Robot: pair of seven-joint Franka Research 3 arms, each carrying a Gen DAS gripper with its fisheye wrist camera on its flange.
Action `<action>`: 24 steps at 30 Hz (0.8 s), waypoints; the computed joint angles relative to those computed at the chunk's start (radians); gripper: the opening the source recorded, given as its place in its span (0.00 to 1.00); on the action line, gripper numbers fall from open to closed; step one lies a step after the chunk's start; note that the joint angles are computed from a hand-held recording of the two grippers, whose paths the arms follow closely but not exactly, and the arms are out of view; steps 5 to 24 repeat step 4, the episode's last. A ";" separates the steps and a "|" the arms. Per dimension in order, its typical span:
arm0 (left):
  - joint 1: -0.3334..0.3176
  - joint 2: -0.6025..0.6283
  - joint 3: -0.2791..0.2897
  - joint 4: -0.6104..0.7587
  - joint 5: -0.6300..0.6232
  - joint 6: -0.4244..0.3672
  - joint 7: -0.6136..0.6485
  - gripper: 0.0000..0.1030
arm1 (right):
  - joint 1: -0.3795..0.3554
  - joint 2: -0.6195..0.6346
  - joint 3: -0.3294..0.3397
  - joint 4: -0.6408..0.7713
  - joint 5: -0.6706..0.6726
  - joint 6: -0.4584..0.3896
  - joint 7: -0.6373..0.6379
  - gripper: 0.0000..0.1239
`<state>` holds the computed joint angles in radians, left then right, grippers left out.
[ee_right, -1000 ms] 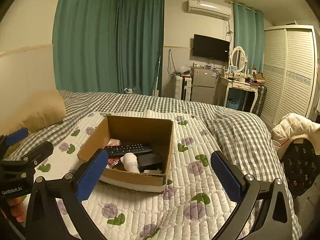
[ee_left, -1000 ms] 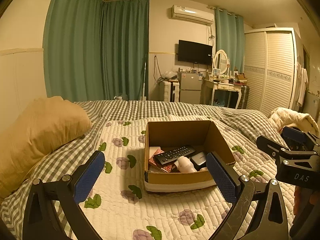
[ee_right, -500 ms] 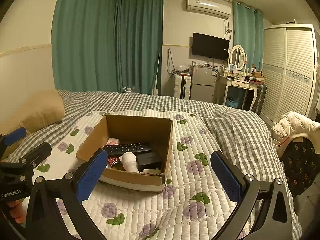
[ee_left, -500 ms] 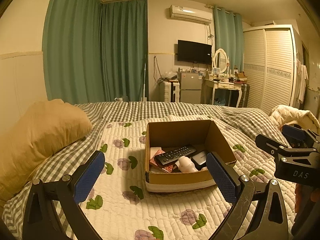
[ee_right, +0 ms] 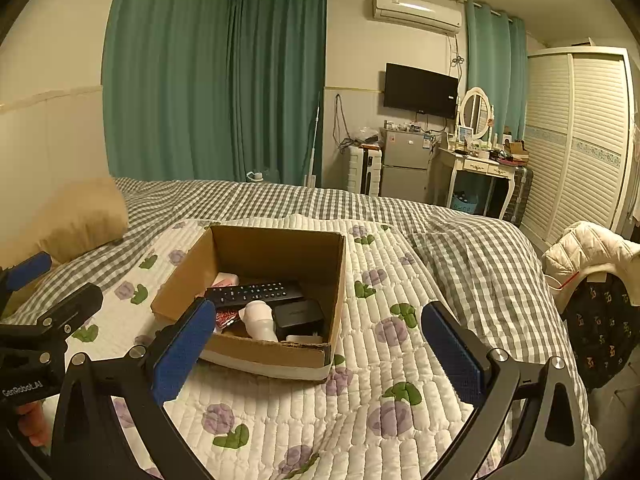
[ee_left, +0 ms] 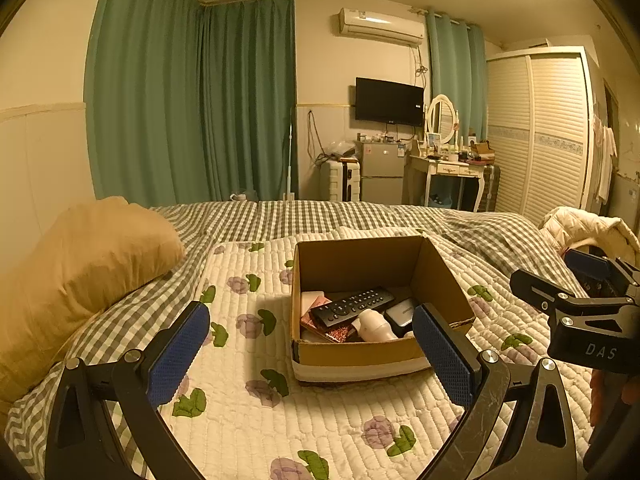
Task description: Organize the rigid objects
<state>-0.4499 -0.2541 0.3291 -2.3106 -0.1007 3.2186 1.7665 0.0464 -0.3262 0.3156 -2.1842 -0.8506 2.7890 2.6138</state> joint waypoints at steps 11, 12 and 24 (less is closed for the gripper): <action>-0.018 0.004 0.019 0.002 -0.010 -0.003 0.013 1.00 | 0.004 0.005 -0.001 0.002 0.003 -0.005 0.000 0.83; -0.018 0.004 0.019 0.002 -0.010 -0.003 0.013 1.00 | 0.004 0.005 -0.001 0.002 0.003 -0.005 0.000 0.83; -0.018 0.004 0.019 0.002 -0.010 -0.003 0.013 1.00 | 0.004 0.005 -0.001 0.002 0.003 -0.005 0.000 0.83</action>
